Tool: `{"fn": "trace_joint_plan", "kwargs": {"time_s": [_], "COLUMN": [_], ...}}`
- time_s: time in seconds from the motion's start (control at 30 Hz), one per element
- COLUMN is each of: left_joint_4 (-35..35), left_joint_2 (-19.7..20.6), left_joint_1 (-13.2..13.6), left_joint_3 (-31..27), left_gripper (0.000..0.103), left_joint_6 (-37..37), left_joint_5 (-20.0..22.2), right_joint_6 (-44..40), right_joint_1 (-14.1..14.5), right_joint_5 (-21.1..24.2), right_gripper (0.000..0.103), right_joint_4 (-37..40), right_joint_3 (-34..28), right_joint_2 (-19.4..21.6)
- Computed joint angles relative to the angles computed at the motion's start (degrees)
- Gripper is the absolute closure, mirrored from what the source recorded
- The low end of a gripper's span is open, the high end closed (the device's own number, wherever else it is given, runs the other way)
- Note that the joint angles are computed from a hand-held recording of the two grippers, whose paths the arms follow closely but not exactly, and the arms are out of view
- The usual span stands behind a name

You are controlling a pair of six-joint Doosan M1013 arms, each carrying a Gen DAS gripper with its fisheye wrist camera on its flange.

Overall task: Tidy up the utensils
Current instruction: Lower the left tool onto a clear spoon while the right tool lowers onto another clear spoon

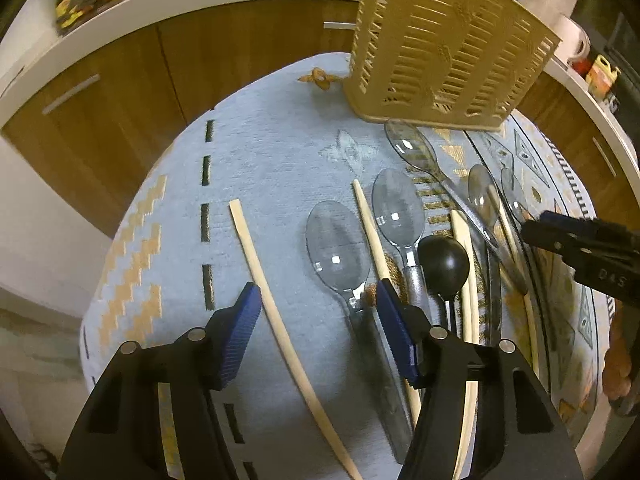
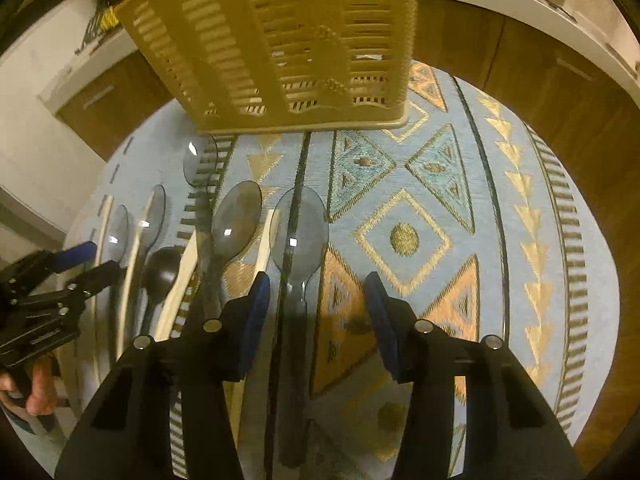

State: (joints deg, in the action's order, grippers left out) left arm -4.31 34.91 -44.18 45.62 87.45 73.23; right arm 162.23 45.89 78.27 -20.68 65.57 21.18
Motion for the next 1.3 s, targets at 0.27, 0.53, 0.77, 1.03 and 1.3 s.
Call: {"fn": "trace_joint_plan", "kwargs": {"time_s": [0.27, 0.53, 0.77, 1.03, 1.3], "left_joint_4": [3.3, 5.9, -0.1, -0.3, -0.6], "left_joint_2": [3.2, 5.6, 4.1, 4.4, 3.6], "left_joint_1": [-1.0, -1.8, -0.3, 0.1, -0.1], "left_joint_3": [-5.6, -10.7, -8.9, -7.3, -5.6], "left_gripper": [0.051, 0.051, 0.05, 0.052, 0.052], "left_joint_6": [0.3, 1.0, 5.6, 5.6, 6.6], "left_joint_5": [4.0, 6.1, 2.4, 1.9, 2.8], "right_joint_6": [-5.7, -9.0, -9.4, -8.7, -9.5], "right_joint_1": [-0.8, -1.8, -2.0, -1.7, -1.1], "right_joint_5": [4.9, 7.4, 4.1, 2.1, 4.5], "right_gripper": [0.057, 0.057, 0.057, 0.057, 0.057], "right_joint_4": [-0.1, 0.1, -0.1, -0.4, -0.8], "right_joint_3": [-4.6, -8.2, -5.1, -4.0, -4.6], "right_joint_2": [3.4, 5.8, 3.9, 3.3, 3.4]}}
